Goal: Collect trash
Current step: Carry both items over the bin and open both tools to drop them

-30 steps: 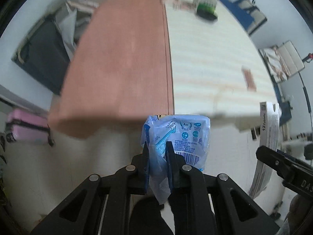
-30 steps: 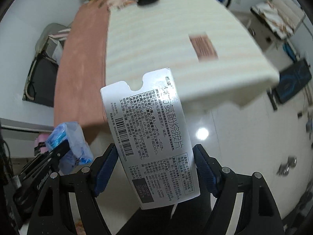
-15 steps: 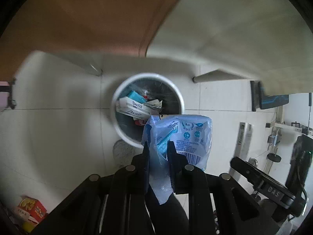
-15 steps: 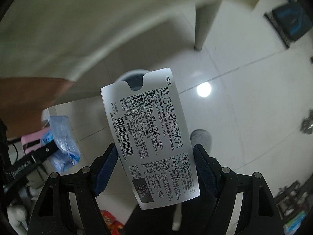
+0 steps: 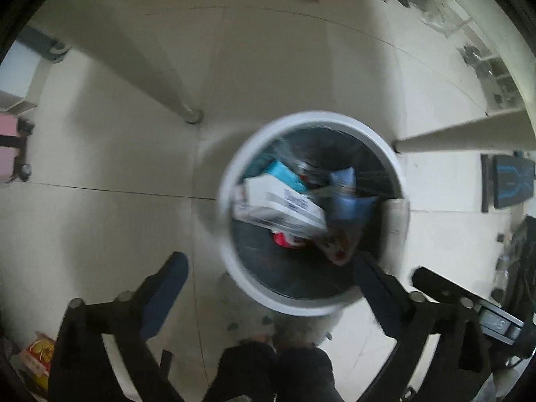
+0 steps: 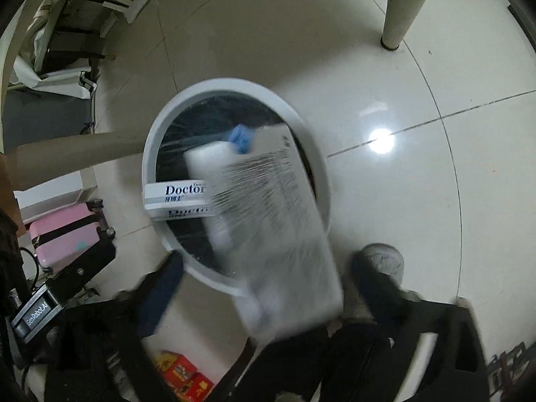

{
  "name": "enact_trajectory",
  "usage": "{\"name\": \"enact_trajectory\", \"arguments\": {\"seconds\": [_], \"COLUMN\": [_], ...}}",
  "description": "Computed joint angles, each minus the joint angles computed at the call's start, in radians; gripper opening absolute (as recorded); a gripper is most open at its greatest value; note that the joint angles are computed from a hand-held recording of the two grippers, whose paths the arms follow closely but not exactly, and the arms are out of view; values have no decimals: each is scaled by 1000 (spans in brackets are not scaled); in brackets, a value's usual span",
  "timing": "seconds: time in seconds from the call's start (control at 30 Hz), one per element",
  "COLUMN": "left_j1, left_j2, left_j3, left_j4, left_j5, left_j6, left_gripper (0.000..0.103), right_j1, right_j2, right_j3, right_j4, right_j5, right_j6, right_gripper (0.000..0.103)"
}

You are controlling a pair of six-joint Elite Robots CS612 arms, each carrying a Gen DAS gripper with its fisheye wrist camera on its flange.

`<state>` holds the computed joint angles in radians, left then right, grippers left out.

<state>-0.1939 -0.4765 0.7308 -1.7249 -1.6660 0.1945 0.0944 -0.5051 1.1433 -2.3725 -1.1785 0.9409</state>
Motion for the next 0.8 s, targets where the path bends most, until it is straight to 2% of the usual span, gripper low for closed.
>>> {"name": "enact_trajectory", "arguments": {"seconds": [0.1, 0.2, 0.27, 0.5, 0.6, 0.8], "left_j1": [3, -5, -6, -13, -18, -21], "left_j2": [-17, -36, -40, -54, -78, -131], "left_j3": [27, 67, 76, 75, 116, 153], "left_j4": [-73, -152, -178, -133, -158, -118], "left_j5": [37, 90, 101, 126, 140, 141], "left_j6": [-10, -3, 6, -4, 2, 6], "left_gripper": [102, 102, 102, 102, 102, 102], "right_j1": [0, 12, 21, 44, 46, 52], "right_j2": [-2, 1, 2, 5, -10, -66], "right_j3": [-7, -50, -74, -151, -151, -124], "right_j4": [27, 119, 168, 328, 357, 380], "right_j5": [-28, -102, -145, -289, -310, -336], "right_j6": [-20, -79, -96, -132, -139, -136], "right_gripper": [103, 103, 103, 103, 103, 103]}}
